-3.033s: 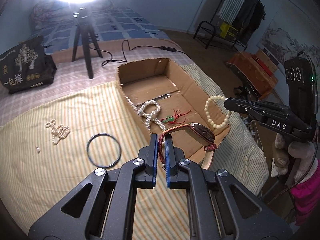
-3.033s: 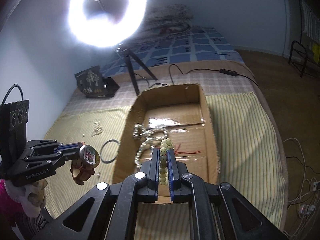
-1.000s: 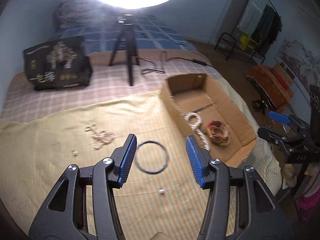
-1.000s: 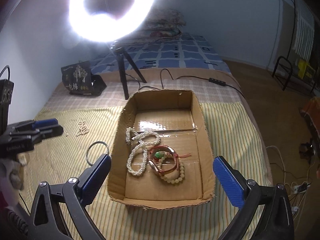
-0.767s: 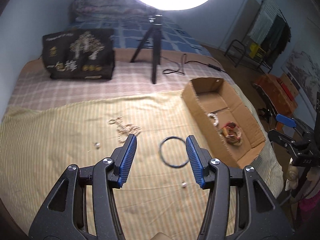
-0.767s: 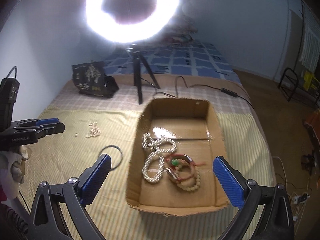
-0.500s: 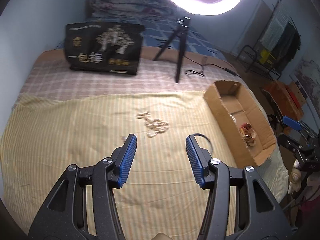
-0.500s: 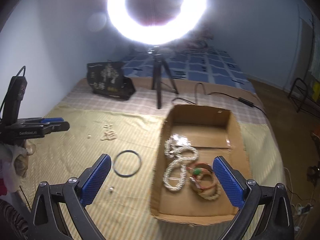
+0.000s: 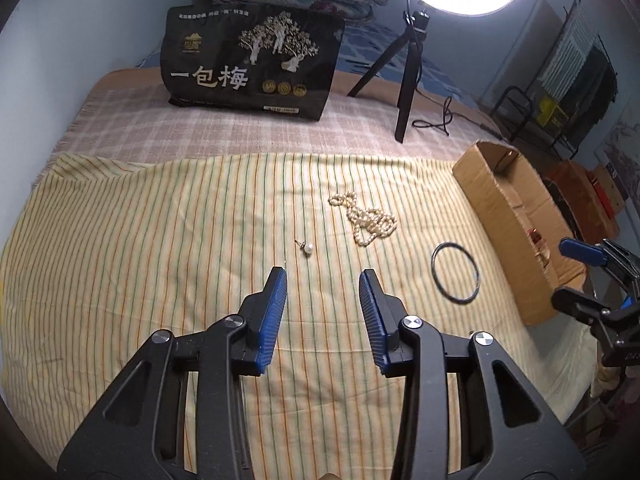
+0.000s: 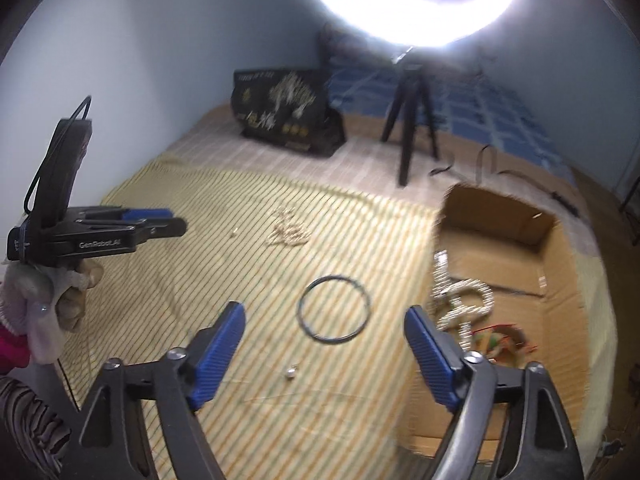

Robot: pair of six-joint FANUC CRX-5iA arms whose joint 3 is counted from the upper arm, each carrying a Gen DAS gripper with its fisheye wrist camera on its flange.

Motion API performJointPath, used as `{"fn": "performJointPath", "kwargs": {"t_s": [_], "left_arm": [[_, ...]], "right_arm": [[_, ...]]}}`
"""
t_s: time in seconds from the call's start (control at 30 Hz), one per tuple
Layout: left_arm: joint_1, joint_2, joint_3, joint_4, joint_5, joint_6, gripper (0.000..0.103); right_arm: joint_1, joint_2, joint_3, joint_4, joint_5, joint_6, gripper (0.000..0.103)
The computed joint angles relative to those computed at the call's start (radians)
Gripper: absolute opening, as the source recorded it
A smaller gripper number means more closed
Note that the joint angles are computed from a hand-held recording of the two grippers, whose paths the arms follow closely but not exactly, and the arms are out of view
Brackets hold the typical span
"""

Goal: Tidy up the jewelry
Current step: 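Move the right tool toward the black bangle while the left tool approaches the pearl earring, then close the right tool on the black bangle while the left tool grasps the pearl earring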

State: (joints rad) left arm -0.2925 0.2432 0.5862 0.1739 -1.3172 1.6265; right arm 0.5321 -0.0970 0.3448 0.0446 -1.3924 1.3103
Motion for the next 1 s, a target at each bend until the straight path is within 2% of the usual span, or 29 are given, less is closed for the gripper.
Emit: {"fn": "performJointPath", "kwargs": {"t_s": [0.03,0.27,0.47,0.67,0.97,1.0], "left_arm": [[-0.002,0.001,-0.003,-0.001,0.001,-0.007,0.029],[-0.013,0.024,-0.023,-0.015,0.018,-0.045,0.029],[-0.013,0.066,-0.014,-0.005,0.024,-0.041,0.029],[-0.013,0.103,-0.002,0.006,0.029,-0.028,0.029],[-0.018,0.127,0.021,0.000,0.041,-0.029,0.029],[-0.019,0.130,0.024,-0.006,0.040,-0.029,0.025]], "right_arm": [[0.001,0.009,0.004,-0.013,-0.008,0.006,0.074],[-0.006,0.048,0.014,-0.081,-0.042,0.015,0.056],[-0.017,0.082,0.021,-0.114,-0.048,0.011,0.045],[-0.022,0.110,0.032,-0.134,-0.063,0.008,0.039],[-0.015,0.158,0.062,-0.111,-0.085,-0.015,0.037],[-0.017,0.164,0.066,-0.114,-0.086,-0.015,0.037]]}}
